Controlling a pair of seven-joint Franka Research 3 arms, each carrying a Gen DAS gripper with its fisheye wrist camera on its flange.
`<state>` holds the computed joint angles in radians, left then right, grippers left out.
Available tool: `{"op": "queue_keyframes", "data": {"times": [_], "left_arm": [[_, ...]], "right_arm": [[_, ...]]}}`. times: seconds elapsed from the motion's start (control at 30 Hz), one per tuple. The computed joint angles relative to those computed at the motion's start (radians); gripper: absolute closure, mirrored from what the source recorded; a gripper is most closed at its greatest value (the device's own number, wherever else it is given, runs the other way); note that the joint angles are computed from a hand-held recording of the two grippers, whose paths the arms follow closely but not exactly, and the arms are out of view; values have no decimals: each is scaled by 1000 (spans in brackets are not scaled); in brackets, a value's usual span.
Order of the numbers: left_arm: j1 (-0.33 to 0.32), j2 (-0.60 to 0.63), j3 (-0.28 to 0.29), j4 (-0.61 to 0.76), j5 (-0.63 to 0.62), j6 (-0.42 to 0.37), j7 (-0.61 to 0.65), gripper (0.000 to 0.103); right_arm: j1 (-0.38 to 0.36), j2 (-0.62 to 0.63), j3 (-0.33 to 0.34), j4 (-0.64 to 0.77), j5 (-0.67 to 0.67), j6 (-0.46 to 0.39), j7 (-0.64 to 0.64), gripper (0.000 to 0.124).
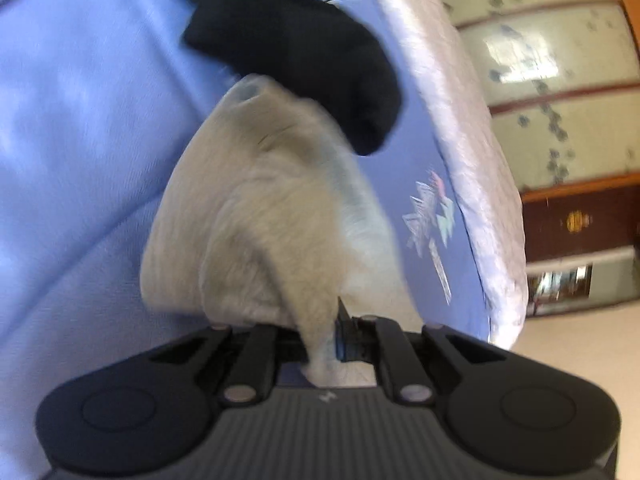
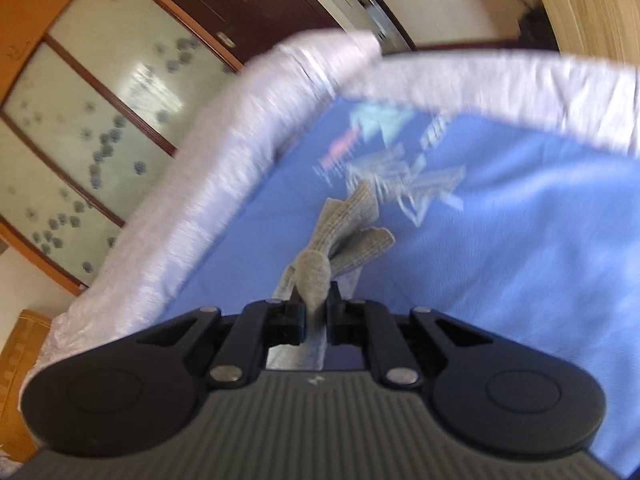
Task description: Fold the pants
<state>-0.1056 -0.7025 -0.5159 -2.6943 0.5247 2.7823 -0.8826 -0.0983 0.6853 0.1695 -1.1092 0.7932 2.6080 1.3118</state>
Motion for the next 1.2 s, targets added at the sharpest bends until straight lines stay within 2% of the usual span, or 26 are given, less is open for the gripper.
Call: {"op": "queue_keyframes", "data": {"times": [0.07, 0.13, 0.23, 0.27, 0.3, 0.33, 0.37, 0.4, 0.43, 0.47, 0.5, 0.53, 0.57, 0.6, 0.63, 0.7, 0.73, 0.83, 0.87, 0.93, 0.97, 1.0, 1.03, 1.1, 1.2], "left_arm": [[-79, -26, 37, 14, -28, -71, 74, 96], [-119, -45, 33, 3, -58, -80, 68, 96], [-180, -75, 20, -50, -99, -76, 54, 95], [-211, -77, 9, -67, -115, -80, 49, 94], [-252, -47, 22, -75, -130, -71, 50, 92], [-266, 17, 29, -65, -157, -43, 74, 89], [-277, 51, 23, -69, -185, -28, 83, 80], [-254, 61, -9, -80, -162, 6, 30, 83], [-219, 36, -55, -97, -139, 31, -41, 82], [-212, 11, -65, -118, -145, 60, -76, 79], [-232, -15, -50, -130, -159, 49, -88, 69], [-252, -44, -43, -127, -164, -5, -82, 62], [-267, -74, -42, -112, -161, -83, -69, 46], [-272, -103, -50, -93, -154, -165, -64, 41], [-276, -140, -60, -92, -144, -218, -75, 39], [-285, -198, -72, -127, -130, -226, -129, 27], [-283, -203, -71, -141, -123, -207, -150, 25], [-230, -171, -78, -197, -81, -43, -210, 24], [-202, -172, -107, -216, -72, 10, -256, 25], [-88, -217, -207, -250, -30, 108, -370, 29], [-52, -231, -229, -254, -15, 115, -385, 57], [-32, -249, -227, -262, 6, 125, -375, 72], [-27, -263, -223, -257, 20, 103, -353, 74], [-58, -280, -189, -203, 81, -14, -208, 80], [-169, -210, -146, -53, 145, -309, 140, 80]], "right_arm": [[-63, -137, 40, -169, 87, 34, -120, 112], [-123, -257, 48, -322, 200, 30, -232, 112], [-205, -402, 20, -534, 374, -17, -400, 112], [-224, -438, 4, -602, 421, -31, -444, 112], [-237, -466, -14, -665, 453, -35, -480, 112], [-241, -490, -38, -730, 462, -26, -503, 112], [-236, -499, -64, -782, 447, -3, -495, 112], [-228, -500, -88, -821, 407, 17, -458, 111], [-193, -495, -139, -854, 371, 27, -416, 108], [-189, -495, -156, -888, 405, 35, -419, 104], [-220, -513, -140, -919, 508, 21, -469, 104], [-216, -533, -152, -946, 565, 26, -479, 101], [-204, -557, -163, -971, 589, 50, -484, 96], [-190, -581, -172, -994, 624, 83, -516, 85], [-173, -604, -180, -1015, 659, 124, -553, 81], [-137, -638, -195, -1046, 669, 197, -571, 77], [-125, -656, -207, -1062, 683, 206, -589, 77], [-94, -698, -246, -1096, 732, 186, -643, 77], [-80, -716, -257, -1110, 728, 178, -643, 77], [-50, -729, -272, -1110, 699, 161, -618, 77], [-37, -747, -278, -1126, 687, 150, -618, 77], [-21, -756, -279, -1133, 672, 149, -615, 77], [-7, -771, -279, -1147, 654, 150, -616, 77], [21, -791, -273, -1168, 613, 159, -610, 78], [57, -812, -282, -1196, 602, 162, -624, 78]]}}
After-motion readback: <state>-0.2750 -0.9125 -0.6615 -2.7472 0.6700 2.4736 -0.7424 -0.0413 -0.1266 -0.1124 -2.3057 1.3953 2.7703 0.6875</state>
